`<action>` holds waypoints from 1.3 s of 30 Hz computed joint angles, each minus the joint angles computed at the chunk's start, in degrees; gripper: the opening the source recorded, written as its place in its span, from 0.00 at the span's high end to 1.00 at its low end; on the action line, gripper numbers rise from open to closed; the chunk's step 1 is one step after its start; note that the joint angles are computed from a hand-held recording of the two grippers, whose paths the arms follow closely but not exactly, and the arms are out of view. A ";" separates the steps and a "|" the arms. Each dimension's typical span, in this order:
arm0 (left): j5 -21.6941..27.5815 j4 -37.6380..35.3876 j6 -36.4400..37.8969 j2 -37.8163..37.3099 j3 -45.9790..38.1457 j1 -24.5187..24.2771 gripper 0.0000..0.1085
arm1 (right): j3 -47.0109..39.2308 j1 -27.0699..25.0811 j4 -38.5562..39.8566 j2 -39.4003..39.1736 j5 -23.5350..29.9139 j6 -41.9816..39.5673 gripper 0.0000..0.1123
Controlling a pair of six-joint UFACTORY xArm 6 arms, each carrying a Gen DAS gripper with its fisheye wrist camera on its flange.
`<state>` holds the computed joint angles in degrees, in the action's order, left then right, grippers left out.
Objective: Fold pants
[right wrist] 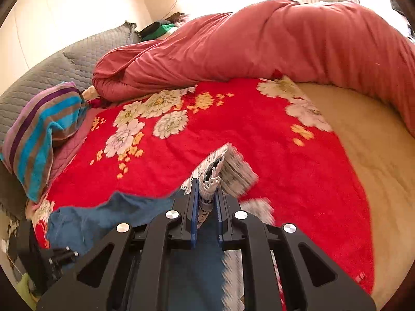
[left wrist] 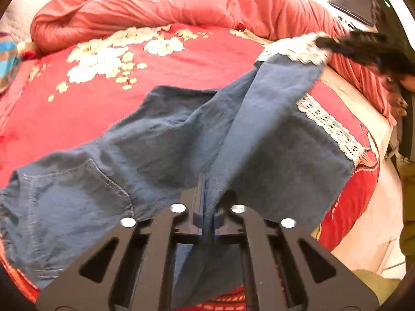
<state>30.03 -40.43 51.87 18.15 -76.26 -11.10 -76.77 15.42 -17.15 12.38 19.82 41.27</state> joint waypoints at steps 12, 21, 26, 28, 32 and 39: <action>1.48 -3.43 7.94 -6.83 7.07 1.22 1.00 | 24.78 2.75 5.22 -18.01 -1.79 2.00 0.91; -0.68 2.12 7.34 -8.35 10.31 -0.82 0.98 | 29.45 2.14 5.82 -19.16 -1.13 4.09 0.91; -0.63 5.49 5.05 -7.75 10.35 -1.19 0.96 | 30.86 1.62 7.21 -18.26 -2.32 3.97 0.91; -0.58 6.94 4.28 -7.47 10.32 -1.35 0.95 | 30.68 1.35 3.89 -17.88 -2.20 6.67 0.91; 0.39 8.38 2.73 -6.62 9.79 -1.20 0.94 | 28.89 1.52 -7.66 -16.92 0.20 14.42 0.89; 3.16 4.81 5.50 -8.85 11.15 -0.08 0.71 | 29.38 1.31 -9.81 -19.14 2.10 14.23 0.69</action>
<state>33.19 -35.62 57.37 9.30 -65.10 -11.18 -47.39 16.73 -26.96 -6.76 21.92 55.50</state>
